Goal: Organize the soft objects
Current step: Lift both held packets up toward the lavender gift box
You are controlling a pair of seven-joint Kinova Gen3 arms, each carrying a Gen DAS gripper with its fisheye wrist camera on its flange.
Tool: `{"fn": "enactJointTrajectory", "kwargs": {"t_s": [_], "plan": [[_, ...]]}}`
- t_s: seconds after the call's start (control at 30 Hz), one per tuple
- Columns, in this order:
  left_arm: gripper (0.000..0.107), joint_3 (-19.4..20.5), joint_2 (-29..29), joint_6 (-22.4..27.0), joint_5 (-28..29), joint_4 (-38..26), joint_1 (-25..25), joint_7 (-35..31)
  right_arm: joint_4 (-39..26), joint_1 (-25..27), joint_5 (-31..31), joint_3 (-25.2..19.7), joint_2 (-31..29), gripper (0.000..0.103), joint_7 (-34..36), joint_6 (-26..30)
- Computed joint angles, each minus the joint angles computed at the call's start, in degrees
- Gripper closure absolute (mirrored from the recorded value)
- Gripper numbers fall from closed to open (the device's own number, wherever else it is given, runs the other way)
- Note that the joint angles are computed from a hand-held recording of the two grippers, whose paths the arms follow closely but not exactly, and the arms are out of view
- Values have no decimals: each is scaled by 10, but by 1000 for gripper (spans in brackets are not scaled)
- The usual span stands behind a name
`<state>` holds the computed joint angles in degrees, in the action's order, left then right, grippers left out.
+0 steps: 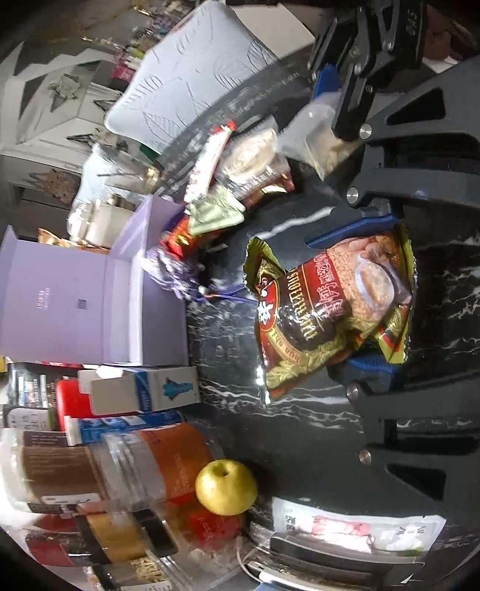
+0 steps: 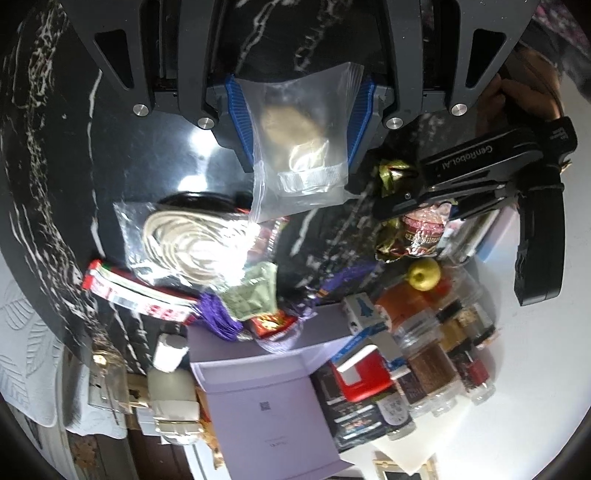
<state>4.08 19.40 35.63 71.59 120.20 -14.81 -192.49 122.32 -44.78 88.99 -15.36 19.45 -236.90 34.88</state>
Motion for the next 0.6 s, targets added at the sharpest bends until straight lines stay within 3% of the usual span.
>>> {"fn": "enactJointTrajectory", "kwargs": {"t_s": [0.47, 0.6], "plan": [[57, -32, -56, 88, 68, -12, -5, -47, -35, -13, -31, 14, -33, 56, 94, 37], [57, -34, -67, 85, 90, -17, 9, -64, -51, -19, -56, 16, -41, 56, 136, 72]]}}
